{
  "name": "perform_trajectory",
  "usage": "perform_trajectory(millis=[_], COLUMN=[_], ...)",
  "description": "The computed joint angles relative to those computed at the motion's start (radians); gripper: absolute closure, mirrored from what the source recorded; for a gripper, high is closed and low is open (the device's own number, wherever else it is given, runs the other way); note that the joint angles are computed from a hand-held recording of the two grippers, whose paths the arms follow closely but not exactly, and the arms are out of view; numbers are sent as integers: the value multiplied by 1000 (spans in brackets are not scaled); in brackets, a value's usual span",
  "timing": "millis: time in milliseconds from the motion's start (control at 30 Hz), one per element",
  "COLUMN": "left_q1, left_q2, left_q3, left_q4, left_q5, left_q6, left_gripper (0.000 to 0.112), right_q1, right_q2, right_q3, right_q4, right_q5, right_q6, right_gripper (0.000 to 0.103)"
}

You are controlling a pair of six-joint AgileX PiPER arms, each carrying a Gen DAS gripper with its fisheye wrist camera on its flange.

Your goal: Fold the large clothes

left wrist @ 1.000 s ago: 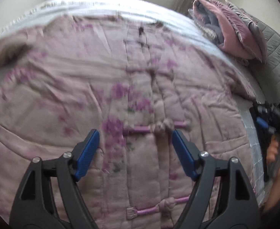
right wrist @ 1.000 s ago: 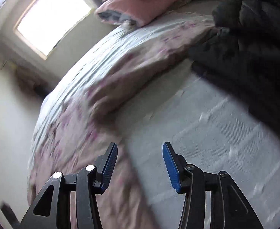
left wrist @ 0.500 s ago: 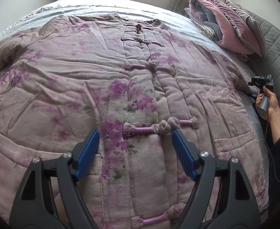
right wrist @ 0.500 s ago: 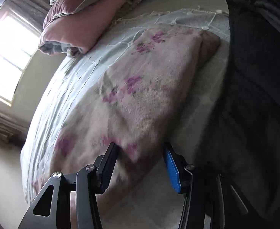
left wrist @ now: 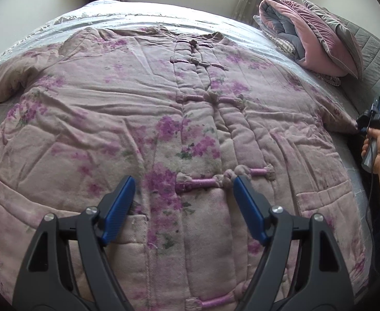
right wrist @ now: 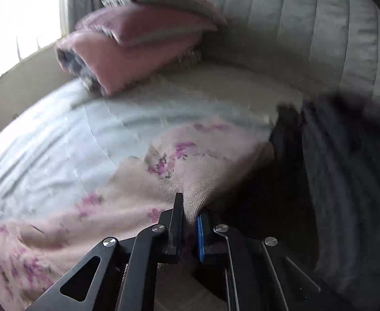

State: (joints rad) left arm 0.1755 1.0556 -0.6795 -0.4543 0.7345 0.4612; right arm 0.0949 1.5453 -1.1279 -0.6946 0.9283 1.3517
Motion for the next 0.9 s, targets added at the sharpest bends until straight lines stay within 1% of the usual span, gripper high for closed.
perform_trajectory(millis=[33, 67, 133, 233, 300, 367, 433, 500, 533, 567, 600, 633, 667, 700, 733, 767, 800, 833, 900], left_q1=[13, 34, 101, 202, 273, 336, 398, 457, 481, 515, 543, 572, 600, 625, 648, 667, 686, 699, 716], left_q2=[11, 25, 46, 70, 85, 108, 144, 182, 201, 223, 242, 264, 287, 307, 325, 341, 357, 368, 378], left_q3=[-8, -19, -47, -94, -115, -136, -165, -195, -209, -224, -237, -253, -268, -283, -295, -306, -319, -328, -337], left_q4=[-6, -24, -76, -145, -190, -220, -247, -269, -275, -285, -292, -298, -305, -309, -314, -320, -328, -336, -351], left_q5=[8, 23, 52, 106, 142, 169, 194, 219, 229, 241, 252, 264, 275, 284, 293, 302, 316, 328, 348], left_q6=[14, 38, 91, 165, 207, 238, 255, 264, 266, 271, 275, 277, 278, 276, 272, 270, 268, 264, 265], left_gripper=[34, 34, 34, 34, 34, 34, 34, 34, 34, 34, 34, 34, 34, 34, 34, 34, 34, 34, 34], right_q1=[-27, -28, 5, 49, 105, 228, 413, 605, 688, 758, 828, 870, 912, 946, 975, 999, 1024, 1043, 1036], right_q2=[3, 1, -26, -97, -128, -121, -88, -17, 34, 89, 157, 221, 303, 388, 469, 537, 592, 623, 629], right_q3=[28, 51, 83, 54, -20, -123, -224, -327, -388, -444, -508, -578, -641, -703, -774, -843, -905, -930, -948], right_q4=[48, 60, -3, -56, -99, -211, -379, -507, -516, -486, -416, -316, -216, -116, -21, 34, 49, 37, 93], right_q5=[-32, -45, -48, -11, 49, 131, 213, 220, 183, 137, 93, 75, 62, 63, 87, 121, 161, 184, 198], right_q6=[-18, -10, 40, 63, 58, 78, 90, 10, -64, -135, -213, -297, -366, -439, -531, -598, -636, -638, -645], right_gripper=[95, 96, 95, 95, 95, 95, 95, 94, 94, 89, 85, 79, 62, 47, 47, 47, 47, 47, 47])
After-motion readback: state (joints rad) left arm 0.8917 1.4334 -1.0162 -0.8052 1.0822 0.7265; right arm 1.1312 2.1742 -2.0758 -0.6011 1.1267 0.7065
